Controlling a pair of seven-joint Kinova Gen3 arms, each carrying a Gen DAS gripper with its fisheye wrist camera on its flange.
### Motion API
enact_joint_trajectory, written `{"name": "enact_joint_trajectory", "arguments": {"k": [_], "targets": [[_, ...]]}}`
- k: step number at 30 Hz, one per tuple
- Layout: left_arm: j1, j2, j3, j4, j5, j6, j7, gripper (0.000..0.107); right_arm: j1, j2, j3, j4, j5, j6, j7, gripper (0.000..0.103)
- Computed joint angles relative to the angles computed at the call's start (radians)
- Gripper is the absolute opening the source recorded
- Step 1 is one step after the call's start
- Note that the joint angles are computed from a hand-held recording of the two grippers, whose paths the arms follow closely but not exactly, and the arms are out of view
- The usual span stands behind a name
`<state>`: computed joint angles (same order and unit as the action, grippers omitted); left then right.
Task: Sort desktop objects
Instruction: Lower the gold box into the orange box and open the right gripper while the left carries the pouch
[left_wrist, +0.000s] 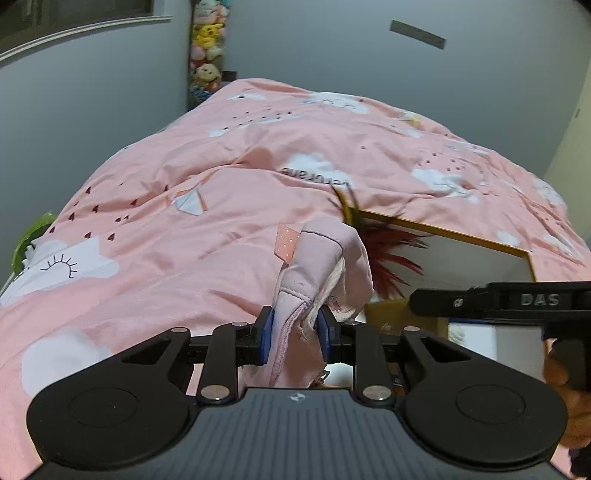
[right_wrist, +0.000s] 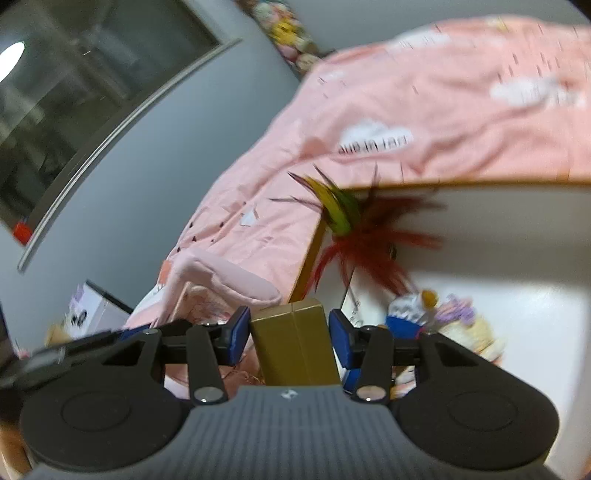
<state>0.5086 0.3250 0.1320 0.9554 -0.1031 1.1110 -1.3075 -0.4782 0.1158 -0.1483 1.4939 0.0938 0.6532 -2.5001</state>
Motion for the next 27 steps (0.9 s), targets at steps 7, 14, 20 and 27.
{"name": "enact_joint_trajectory", "arguments": {"k": [7, 14, 20, 27], "targets": [[-0.015, 0.034, 0.004, -0.031, 0.032, 0.02, -0.016, 0.028, 0.019, 0.083, 0.007, -0.04, -0.098, 0.041, -0.015, 0.049], [-0.012, 0.051, -0.003, -0.045, 0.039, 0.027, -0.021, 0.028, 0.007, 0.126, 0.022, -0.072, -0.117, 0.09, -0.037, 0.049], [-0.008, 0.054, -0.007, -0.048, 0.037, 0.03, -0.021, 0.029, 0.073, 0.125, -0.01, -0.039, -0.259, 0.048, 0.054, 0.051], [-0.007, 0.056, -0.007, -0.051, 0.036, 0.033, -0.018, 0.029, 0.103, 0.141, -0.029, -0.027, -0.36, 0.039, 0.146, 0.048]]}}
